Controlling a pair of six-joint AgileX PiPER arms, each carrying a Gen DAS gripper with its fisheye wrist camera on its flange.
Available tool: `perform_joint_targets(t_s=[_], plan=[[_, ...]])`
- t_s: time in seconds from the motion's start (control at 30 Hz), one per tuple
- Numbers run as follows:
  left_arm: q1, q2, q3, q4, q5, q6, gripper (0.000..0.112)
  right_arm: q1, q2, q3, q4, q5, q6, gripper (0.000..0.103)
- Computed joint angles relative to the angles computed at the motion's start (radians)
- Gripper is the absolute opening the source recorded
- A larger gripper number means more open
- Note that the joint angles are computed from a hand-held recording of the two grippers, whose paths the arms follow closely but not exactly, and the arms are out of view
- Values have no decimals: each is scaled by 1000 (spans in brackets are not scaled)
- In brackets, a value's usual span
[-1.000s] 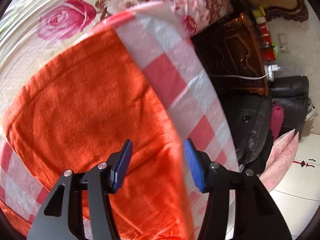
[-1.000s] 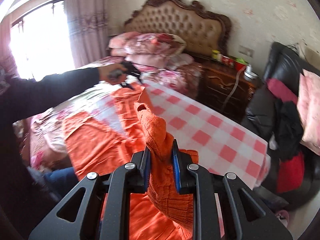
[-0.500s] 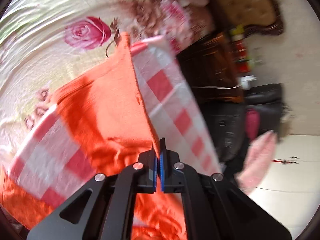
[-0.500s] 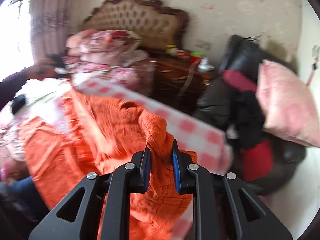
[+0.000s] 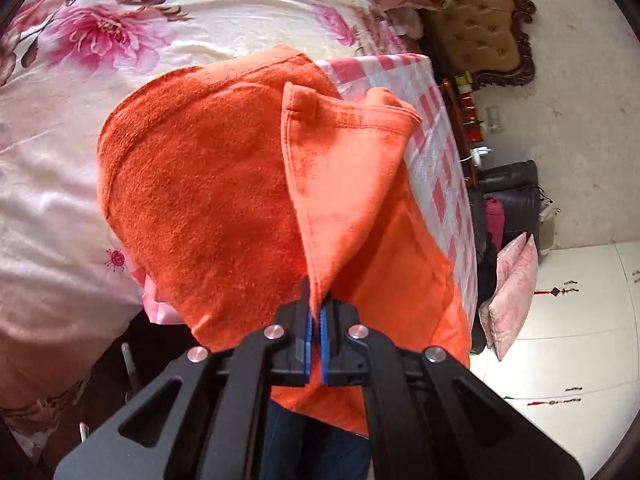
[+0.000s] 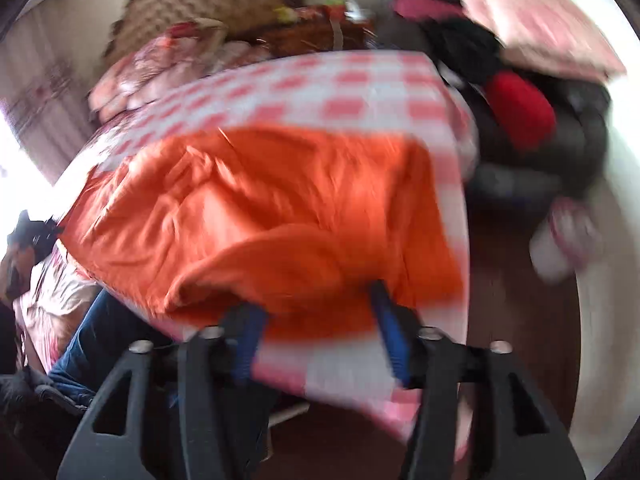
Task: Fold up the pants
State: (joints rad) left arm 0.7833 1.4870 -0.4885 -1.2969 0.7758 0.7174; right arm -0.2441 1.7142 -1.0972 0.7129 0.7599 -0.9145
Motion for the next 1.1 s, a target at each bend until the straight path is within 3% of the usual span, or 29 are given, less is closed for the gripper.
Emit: perform_joint_targets(t_s=[0.07, 0.23, 0.37, 0.63, 0.67, 0.73, 0.77, 0.87, 0.93, 1.0, 1.1], plan=[[1, -3, 19, -29, -8, 40, 2, -115, -15, 37, 132, 105, -7, 77], [-24, -7, 20, -31, -47, 61, 2, -276, 25, 18, 341, 287, 72, 79], [-114, -40, -13, 25, -117, -28, 3, -187, 85, -65, 249, 244, 298, 79], [-152, -51, -37, 55, -123, -69, 8, -134, 178, -140, 250, 258, 507, 79], [-161, -46, -48, 65, -127, -82, 8, -119, 199, -165, 239, 257, 546, 76], [-186, -14, -99, 133, -123, -153, 2, -71, 250, -268, 142, 273, 662, 19], [-191, 14, -137, 179, -106, -212, 1, -61, 287, -356, 95, 325, 727, 19], [-189, 91, -326, 267, 11, -375, 1, -10, 371, -656, 27, 361, 831, 16], [-197, 98, -509, 307, 49, -482, 1, 3, 421, -856, 132, 341, 772, 16], [-202, 65, -604, 328, 50, -538, 1, 20, 438, -1022, 131, 299, 680, 15], [-186, -29, -572, 304, 65, -513, 1, -14, 441, -980, 188, 338, 641, 15]])
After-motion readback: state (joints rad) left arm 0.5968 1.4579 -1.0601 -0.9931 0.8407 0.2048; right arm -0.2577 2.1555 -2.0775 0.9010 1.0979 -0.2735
